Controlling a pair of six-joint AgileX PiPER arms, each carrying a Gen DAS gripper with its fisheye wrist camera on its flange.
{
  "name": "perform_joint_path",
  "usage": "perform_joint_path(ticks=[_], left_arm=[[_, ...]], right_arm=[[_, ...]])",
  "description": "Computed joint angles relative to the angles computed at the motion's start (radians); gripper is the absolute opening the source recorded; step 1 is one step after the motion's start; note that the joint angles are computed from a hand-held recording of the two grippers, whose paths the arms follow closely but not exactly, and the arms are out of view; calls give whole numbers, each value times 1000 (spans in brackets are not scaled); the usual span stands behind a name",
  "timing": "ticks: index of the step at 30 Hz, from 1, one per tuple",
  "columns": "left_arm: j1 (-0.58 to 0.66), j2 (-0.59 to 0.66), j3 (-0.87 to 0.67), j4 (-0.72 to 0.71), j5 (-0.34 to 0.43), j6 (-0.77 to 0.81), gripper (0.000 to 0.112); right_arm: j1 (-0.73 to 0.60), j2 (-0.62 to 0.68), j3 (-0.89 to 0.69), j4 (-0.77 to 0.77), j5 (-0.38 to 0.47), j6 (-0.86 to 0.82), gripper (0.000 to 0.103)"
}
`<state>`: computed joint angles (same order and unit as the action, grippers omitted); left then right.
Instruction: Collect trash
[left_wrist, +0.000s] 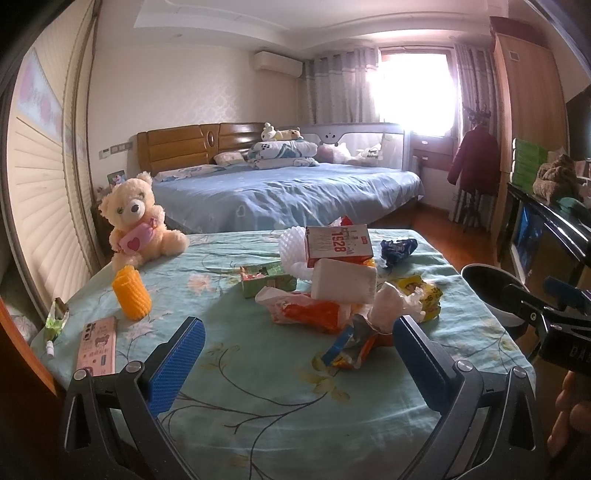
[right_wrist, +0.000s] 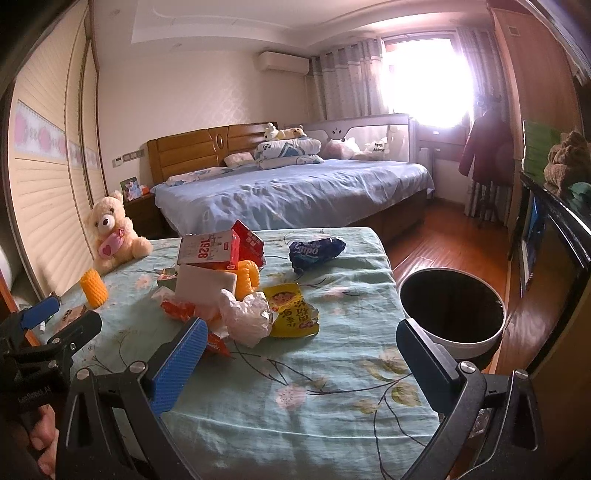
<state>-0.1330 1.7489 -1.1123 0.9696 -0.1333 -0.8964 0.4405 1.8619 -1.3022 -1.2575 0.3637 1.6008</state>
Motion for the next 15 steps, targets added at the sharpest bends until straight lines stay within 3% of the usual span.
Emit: perform_joint_path(ticks=[15], left_arm=[[4, 6, -4, -2, -8, -1, 102]], right_arm=[[2, 2, -6, 12, 3, -13, 103]])
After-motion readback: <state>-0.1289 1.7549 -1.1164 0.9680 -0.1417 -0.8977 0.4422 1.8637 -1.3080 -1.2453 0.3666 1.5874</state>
